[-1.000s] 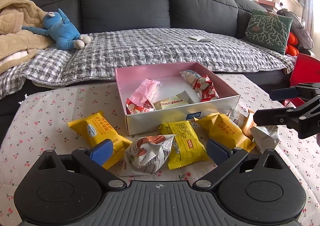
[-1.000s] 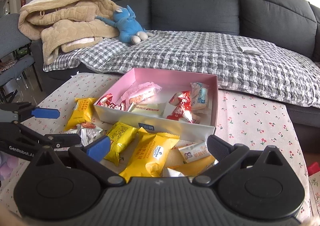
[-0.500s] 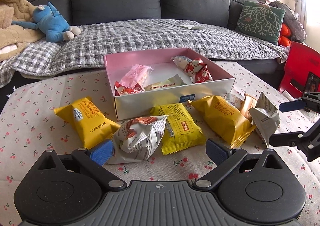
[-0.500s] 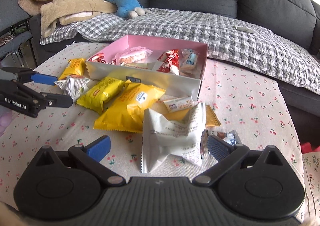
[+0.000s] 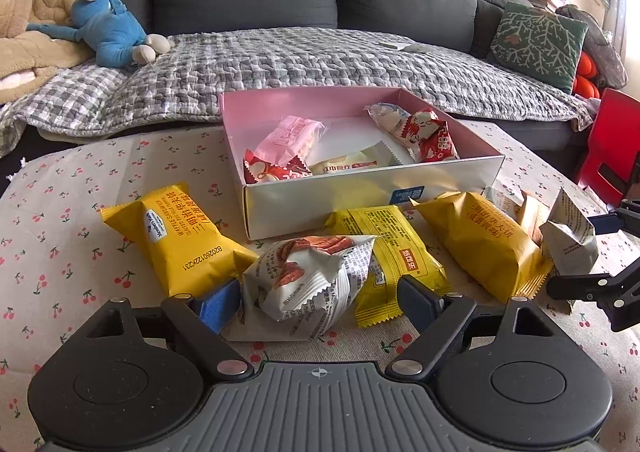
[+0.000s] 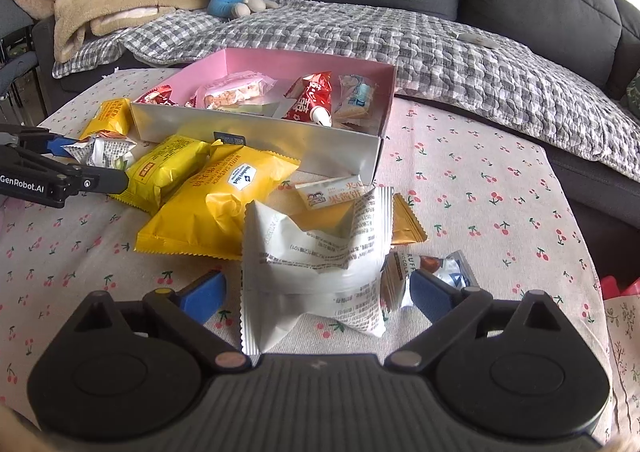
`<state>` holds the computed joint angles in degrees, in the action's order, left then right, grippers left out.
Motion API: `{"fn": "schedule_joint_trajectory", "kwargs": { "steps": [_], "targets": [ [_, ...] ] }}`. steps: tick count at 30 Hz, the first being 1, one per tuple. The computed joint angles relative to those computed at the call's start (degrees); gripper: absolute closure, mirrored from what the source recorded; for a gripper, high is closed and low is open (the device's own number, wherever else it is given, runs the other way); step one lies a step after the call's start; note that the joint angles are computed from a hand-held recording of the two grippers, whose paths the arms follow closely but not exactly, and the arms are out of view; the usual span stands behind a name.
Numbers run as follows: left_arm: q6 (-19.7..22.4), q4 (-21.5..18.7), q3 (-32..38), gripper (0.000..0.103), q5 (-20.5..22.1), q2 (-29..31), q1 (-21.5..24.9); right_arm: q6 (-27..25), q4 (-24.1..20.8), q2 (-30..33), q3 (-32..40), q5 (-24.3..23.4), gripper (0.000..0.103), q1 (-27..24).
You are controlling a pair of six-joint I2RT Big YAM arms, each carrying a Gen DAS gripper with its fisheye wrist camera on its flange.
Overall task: Organize snacks
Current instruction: 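Grasp the white red-printed pack with the left tool while the right tool grasps the white bag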
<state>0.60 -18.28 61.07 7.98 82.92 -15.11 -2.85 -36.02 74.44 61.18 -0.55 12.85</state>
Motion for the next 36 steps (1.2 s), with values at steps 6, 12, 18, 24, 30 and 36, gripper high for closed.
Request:
{"fn": "schedule_joint_trajectory", "kwargs": {
  "steps": [6, 12, 18, 24, 30, 36],
  "targets": [
    [-0.8, 0.9, 0.3, 0.018, 1.4, 0.8, 0.6, 0.8, -0.2, 0.8, 0.6, -0.1, 0.013, -0.2],
    [-2.6, 1.2, 0.5, 0.037, 3.6, 0.6, 1.3, 0.0, -0.8, 1.1, 1.1, -1.2, 0.031, -0.1],
    [-3.0, 0.8, 0.4, 0.041, 1.7, 0.0, 0.6, -0.2, -1.8, 1.1, 1.6, -1.4, 0.039, -0.1],
    [-3.9, -0.5, 0.7, 0.041, 1.8, -0.5, 0.7, 0.8, -2.1, 1.0, 2.0, -2.0, 0.05, -0.4],
    [-4.1, -1.2, 0.7, 0.041, 2.3, -1.0, 0.8, 1.3, -1.8, 0.5, 1.9, -2.5, 0.051, -0.5],
    [-4.6, -2.5, 0.9, 0.041, 2.4, -1.9, 0.7, 2.0, -1.3, -0.2, 2.0, -3.2, 0.051, -0.8]
  ]
}}
